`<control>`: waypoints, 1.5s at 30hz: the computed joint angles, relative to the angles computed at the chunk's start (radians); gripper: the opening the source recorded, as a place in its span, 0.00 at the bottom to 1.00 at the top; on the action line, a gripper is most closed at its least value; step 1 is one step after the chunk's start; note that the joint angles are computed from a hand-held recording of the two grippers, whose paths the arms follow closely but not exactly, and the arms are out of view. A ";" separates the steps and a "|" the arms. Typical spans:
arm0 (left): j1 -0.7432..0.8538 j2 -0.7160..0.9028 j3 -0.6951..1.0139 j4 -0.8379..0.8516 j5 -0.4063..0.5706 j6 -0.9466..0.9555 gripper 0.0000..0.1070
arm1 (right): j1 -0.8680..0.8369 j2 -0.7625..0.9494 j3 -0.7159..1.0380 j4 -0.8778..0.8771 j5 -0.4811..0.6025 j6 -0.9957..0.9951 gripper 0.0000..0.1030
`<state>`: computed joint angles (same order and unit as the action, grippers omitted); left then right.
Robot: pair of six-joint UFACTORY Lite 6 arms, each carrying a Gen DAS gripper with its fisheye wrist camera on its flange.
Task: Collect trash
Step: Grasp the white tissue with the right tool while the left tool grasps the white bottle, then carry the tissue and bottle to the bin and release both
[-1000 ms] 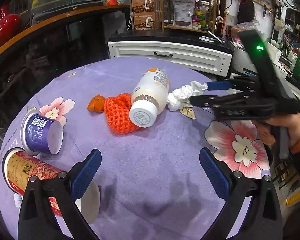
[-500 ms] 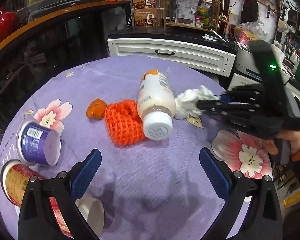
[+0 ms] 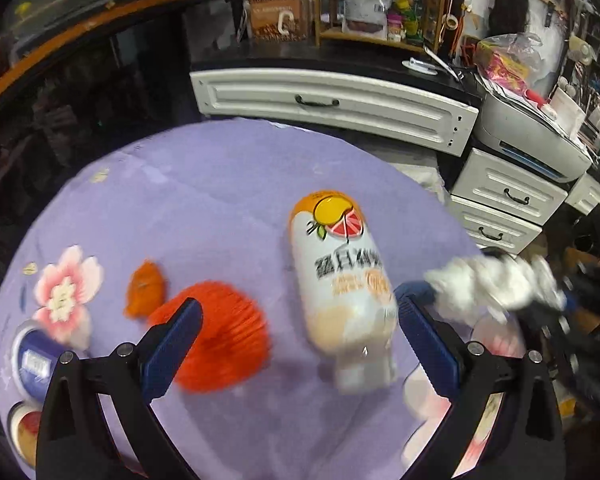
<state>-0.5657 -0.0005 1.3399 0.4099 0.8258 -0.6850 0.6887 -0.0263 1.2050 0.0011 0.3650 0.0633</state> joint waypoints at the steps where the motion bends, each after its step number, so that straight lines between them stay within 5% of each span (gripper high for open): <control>1: 0.005 0.037 0.035 -0.024 -0.002 0.015 0.90 | -0.006 -0.026 -0.029 0.000 -0.003 0.005 0.11; 11: -0.025 0.409 0.370 -0.040 0.127 0.064 0.85 | -0.111 -0.293 -0.316 0.188 -0.031 -0.157 0.11; 17: 0.006 0.463 0.409 -0.090 0.158 0.092 0.60 | -0.131 -0.381 -0.415 0.243 -0.044 -0.205 0.11; 32: -0.116 0.214 0.164 0.054 0.069 -0.127 0.56 | -0.218 -0.575 -0.590 0.449 -0.042 -0.356 0.11; 45: -0.495 -0.036 -0.040 0.295 0.047 -0.577 0.56 | -0.574 -0.970 -0.813 0.658 0.235 -0.615 0.11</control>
<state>-1.0603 -0.0366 1.3004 0.7052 0.8731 -1.2620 0.1147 -0.9959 0.3920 0.6587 0.5999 -0.5515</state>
